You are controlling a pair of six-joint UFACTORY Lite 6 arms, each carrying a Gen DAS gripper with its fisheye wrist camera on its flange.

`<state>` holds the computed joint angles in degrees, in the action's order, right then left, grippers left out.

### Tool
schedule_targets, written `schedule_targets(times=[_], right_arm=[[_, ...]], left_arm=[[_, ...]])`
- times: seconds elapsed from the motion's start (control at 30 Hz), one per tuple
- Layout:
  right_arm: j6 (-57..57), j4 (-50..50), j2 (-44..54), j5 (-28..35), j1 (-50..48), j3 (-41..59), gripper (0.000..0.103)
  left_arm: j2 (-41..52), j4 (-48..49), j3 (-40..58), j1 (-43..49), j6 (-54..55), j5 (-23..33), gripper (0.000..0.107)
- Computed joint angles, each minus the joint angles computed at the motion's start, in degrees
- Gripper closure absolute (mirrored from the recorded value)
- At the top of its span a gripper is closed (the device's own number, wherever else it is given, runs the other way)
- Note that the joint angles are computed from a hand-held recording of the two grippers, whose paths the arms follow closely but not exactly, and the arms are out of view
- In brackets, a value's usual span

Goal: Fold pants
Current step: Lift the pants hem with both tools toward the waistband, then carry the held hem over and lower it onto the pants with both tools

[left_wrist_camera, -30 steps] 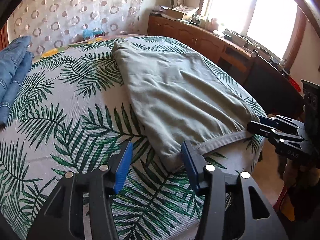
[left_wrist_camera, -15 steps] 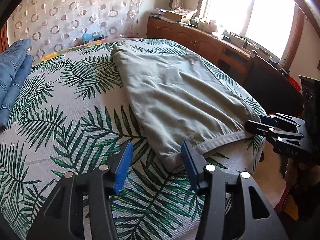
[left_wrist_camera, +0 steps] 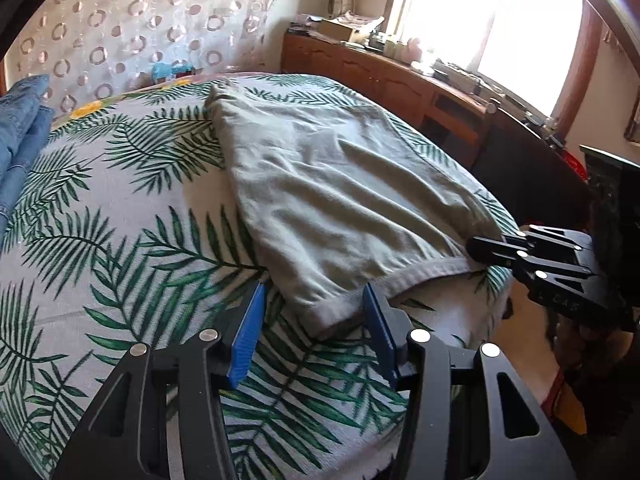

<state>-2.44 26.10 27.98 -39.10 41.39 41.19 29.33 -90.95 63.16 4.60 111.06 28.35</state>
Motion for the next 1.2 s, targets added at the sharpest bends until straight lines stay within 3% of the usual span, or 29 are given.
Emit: schedule_targets(times=[0.07,0.27,0.33,0.4,0.6,0.83,0.97,1.2], right_arm=[[-0.5,0.8,0.5,0.0,0.4,0.6,0.089],[4.7,-3.6,0.5,1.3,-0.7,1.1,0.089],[3.7,-2.6,0.6,1.8,-0.4,1.7,0.089],[3.0,-2.2,0.7,1.9,-0.1,1.9,0.09],[4.6,-4.0,-1.0,-0.7,0.8,0.7,0.093],[1.1,-2.7,-10.9,-2.3,2.1,-3.5,0.093],[-1.7,-3.6,-17.5,-0.3,1.9,-3.4,0.093],[-17.0,4.7,-25.5,4.4,4.3,2.8,0.093]], left_arm=[[-0.2,0.2,-0.5,-0.4,0.5,0.3,0.068],[-0.5,-2.1,-1.4,-0.6,2.9,1.1,0.077],[-1.0,-4.5,-2.0,-0.6,5.0,1.1,0.091],[-1.0,-4.9,-1.8,0.0,4.3,1.3,0.096],[-6.0,-6.9,-4.7,1.3,6.7,3.1,0.097],[-15.1,-1.3,-4.8,5.5,-0.9,9.0,0.098],[-19.6,1.7,-0.9,6.8,-5.2,10.0,0.098],[-22.2,6.3,8.6,10.1,-12.8,13.2,0.098]])
